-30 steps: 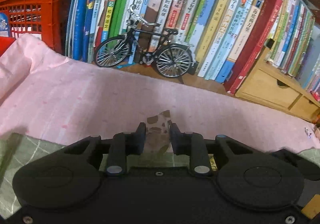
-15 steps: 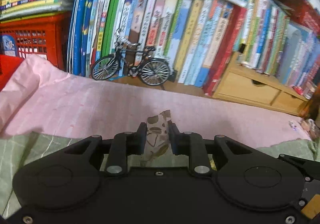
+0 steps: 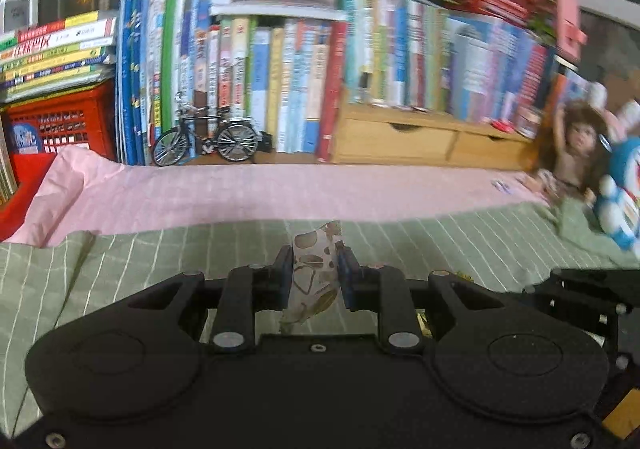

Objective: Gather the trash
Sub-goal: 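Carry the brown wrapper and gold wrapper down past the bed edge over the trash bag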

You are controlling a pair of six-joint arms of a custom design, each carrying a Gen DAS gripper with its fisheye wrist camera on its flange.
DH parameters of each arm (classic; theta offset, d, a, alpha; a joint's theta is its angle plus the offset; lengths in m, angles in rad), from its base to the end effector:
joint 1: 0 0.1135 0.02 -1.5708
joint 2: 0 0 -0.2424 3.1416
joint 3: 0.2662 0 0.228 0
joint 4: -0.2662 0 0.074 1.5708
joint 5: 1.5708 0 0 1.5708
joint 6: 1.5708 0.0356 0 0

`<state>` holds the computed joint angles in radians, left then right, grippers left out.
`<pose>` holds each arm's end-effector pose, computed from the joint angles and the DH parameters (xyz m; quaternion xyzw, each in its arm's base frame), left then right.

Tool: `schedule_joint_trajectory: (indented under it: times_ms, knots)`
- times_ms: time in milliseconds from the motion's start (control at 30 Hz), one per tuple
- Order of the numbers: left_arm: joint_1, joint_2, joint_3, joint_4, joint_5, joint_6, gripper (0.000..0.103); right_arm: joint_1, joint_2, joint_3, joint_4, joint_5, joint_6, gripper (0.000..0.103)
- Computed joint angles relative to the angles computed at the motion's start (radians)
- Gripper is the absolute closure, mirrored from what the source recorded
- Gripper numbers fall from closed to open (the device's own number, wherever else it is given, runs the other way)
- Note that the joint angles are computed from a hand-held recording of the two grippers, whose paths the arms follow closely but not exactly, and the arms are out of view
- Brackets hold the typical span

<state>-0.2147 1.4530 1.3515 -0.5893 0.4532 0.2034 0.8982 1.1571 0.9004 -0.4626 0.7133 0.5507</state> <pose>0.2880 -0.0787 0.3241 0.2766 0.8426 -0.2056 0.4139 0.1593 0.1626 0.2711 -0.0055 0.8655 0.0184 0.5005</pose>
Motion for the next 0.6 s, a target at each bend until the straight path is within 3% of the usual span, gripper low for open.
schedule_joint_trajectory:
  times_ms: [133,367,600]
  knots:
    - [-0.001,-0.176,-0.130,-0.048,0.029,0.041,0.080,0.164,-0.046,0.001,-0.164,0.115,0.175,0.056]
    - [0.015,-0.454,-0.309,-0.151,0.077,0.099,0.081,0.440,-0.017,0.040,-0.499,0.259,0.605,0.056]
    - [0.121,-0.679,-0.414,-0.289,0.204,0.205,0.080,0.700,0.114,0.120,-0.816,0.302,1.063,0.056]
